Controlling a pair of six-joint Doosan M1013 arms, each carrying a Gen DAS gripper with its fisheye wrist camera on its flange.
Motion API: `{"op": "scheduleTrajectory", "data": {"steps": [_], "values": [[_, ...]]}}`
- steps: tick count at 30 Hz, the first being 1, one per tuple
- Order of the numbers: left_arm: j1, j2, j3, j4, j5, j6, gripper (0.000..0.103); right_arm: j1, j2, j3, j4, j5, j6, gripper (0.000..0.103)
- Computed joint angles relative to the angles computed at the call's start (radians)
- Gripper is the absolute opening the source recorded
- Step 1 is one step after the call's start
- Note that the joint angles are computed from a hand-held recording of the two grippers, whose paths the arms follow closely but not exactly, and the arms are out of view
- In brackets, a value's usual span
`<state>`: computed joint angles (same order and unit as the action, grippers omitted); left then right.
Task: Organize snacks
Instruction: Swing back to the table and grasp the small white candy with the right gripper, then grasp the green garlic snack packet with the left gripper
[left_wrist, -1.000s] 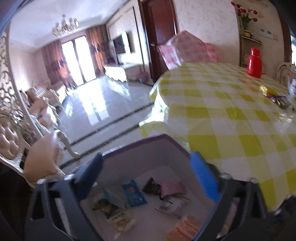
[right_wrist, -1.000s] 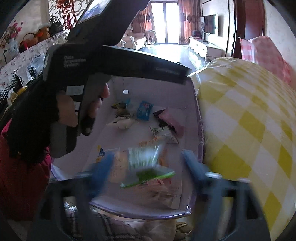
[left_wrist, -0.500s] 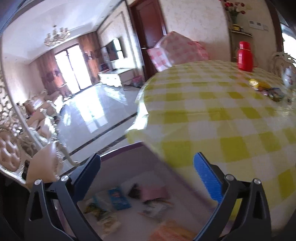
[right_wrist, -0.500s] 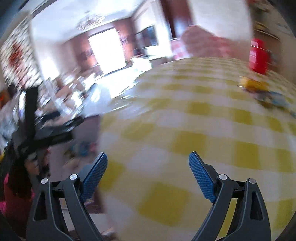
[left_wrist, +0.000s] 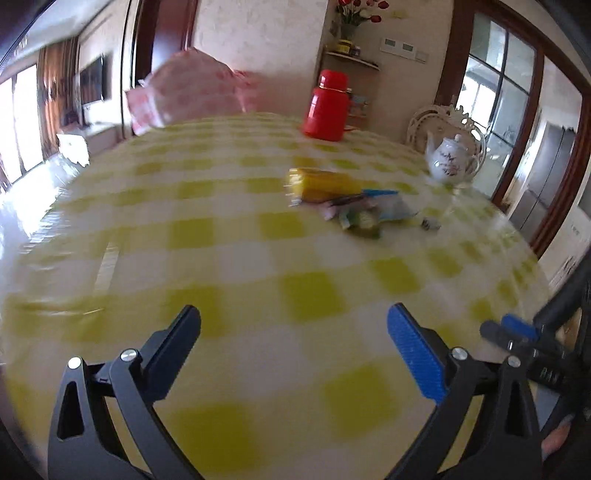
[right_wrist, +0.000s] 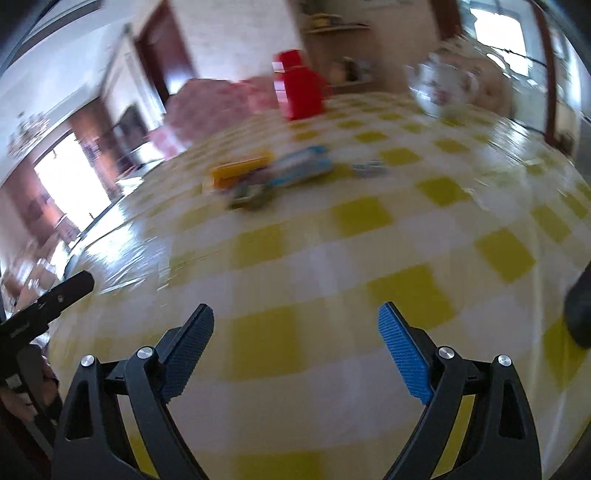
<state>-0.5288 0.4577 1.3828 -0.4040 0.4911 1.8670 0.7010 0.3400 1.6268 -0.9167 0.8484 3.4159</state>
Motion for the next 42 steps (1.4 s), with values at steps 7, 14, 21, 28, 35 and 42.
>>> {"op": "scheduleTrajectory", "data": {"steps": [7, 14, 21, 28, 35, 42], "values": [[-0.064, 0.153, -0.21, 0.159, 0.008, -0.338, 0.101, -0.124, 0.033, -0.048, 0.066, 0.096, -0.086, 0.088], [-0.053, 0.212, -0.28, 0.119, 0.064, -0.309, 0.101, -0.226, 0.105, -0.146, 0.149, 0.086, -0.338, 0.083], [-0.056, 0.207, -0.276, 0.082, 0.06, -0.191, 0.101, -0.275, 0.153, -0.221, 0.269, 0.082, -0.552, 0.064], [-0.06, 0.21, -0.279, 0.075, 0.118, -0.125, 0.101, -0.227, 0.098, -0.147, 0.153, 0.039, -0.433, 0.035], [-0.084, 0.245, -0.347, 0.126, 0.178, -0.086, 0.101, -0.145, 0.001, -0.02, 0.018, -0.074, -0.235, 0.035], [-0.117, 0.348, -0.525, 0.313, 0.298, -0.196, 0.097, -0.137, -0.019, 0.005, 0.0, -0.129, -0.181, 0.035]]}}
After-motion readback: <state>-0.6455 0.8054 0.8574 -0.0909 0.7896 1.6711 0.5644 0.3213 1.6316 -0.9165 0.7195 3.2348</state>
